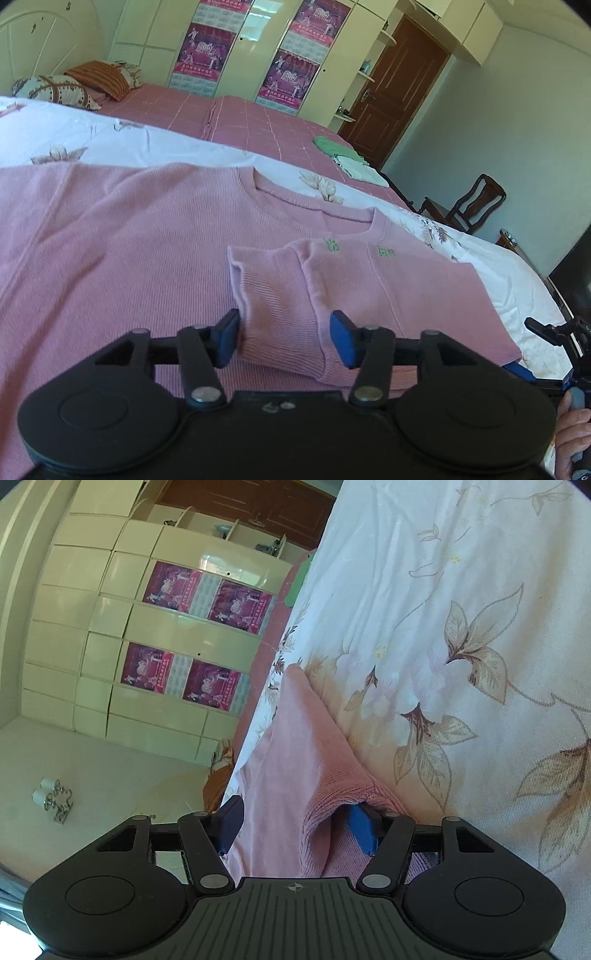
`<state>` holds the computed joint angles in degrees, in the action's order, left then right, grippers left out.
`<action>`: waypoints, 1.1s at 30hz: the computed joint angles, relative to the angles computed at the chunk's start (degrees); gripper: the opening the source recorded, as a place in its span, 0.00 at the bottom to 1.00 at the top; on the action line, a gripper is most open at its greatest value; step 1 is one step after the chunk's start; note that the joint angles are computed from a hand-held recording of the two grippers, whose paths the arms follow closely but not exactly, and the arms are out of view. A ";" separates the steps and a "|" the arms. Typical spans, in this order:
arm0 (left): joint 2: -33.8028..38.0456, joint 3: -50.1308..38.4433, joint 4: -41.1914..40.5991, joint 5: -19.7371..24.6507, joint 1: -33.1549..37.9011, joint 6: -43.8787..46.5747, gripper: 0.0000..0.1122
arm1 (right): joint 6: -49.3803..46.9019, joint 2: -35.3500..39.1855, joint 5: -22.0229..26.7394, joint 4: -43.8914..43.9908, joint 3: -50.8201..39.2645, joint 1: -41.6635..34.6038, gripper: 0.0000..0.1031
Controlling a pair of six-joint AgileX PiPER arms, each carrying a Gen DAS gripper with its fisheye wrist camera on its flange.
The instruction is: Fold small clothes
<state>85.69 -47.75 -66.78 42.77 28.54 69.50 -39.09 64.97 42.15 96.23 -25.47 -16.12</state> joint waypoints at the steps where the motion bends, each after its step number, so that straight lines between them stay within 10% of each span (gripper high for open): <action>1: 0.57 -0.21 0.56 -0.17 -0.42 -0.61 0.29 | 0.55 -0.23 -0.61 -1.09 -0.25 0.14 0.60; 2: 1.29 -0.87 1.31 0.47 -0.52 -1.60 0.07 | 2.03 -0.79 -1.98 -3.16 -0.87 0.56 0.48; 5: -1.50 2.12 -7.69 1.21 2.00 5.94 0.05 | 12.26 -2.35 -8.20 -16.99 -3.96 4.48 0.05; 12: -1.16 1.77 1.92 -4.26 -1.63 1.09 0.09 | 21.20 -8.22 -11.90 -35.41 -2.96 8.94 0.05; 14: -2.80 3.10 -0.83 -4.35 0.06 3.20 0.37 | 19.28 -9.02 -6.52 -35.24 -3.66 5.78 0.10; 16: -3.39 3.85 -4.63 -4.16 1.81 6.87 0.50 | 15.56 -12.69 1.72 -36.72 -4.29 -0.84 0.37; 22: 2.98 -3.60 2.13 -4.30 -1.52 -3.24 0.43 | 9.94 -17.62 5.64 -38.01 -6.76 -7.76 0.42; 24: 3.17 -3.50 3.63 -7.57 -4.22 -3.32 0.12 | 9.25 -13.38 1.11 -36.86 -7.66 -2.67 0.40; 26: 2.48 -2.12 1.11 -9.65 -5.15 -0.69 0.06 | 12.71 -9.43 -6.37 -43.17 -8.36 6.75 0.09; 28: 1.29 -1.08 -0.66 -10.27 -4.66 1.77 0.08 | 19.16 -6.00 -12.33 -54.62 -9.25 13.61 0.09; 31: -2.15 1.32 -3.48 -16.68 -5.59 5.80 0.51 | 23.98 -8.96 -12.54 -58.57 -10.30 13.59 0.09; 33: -0.85 -0.24 -4.54 -13.82 -4.76 6.99 0.57 | 18.33 -8.96 -14.94 -54.25 -11.22 12.06 0.16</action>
<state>84.83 -47.99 -71.31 28.95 23.79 76.49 -20.75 56.00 27.21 41.98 -36.68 -4.06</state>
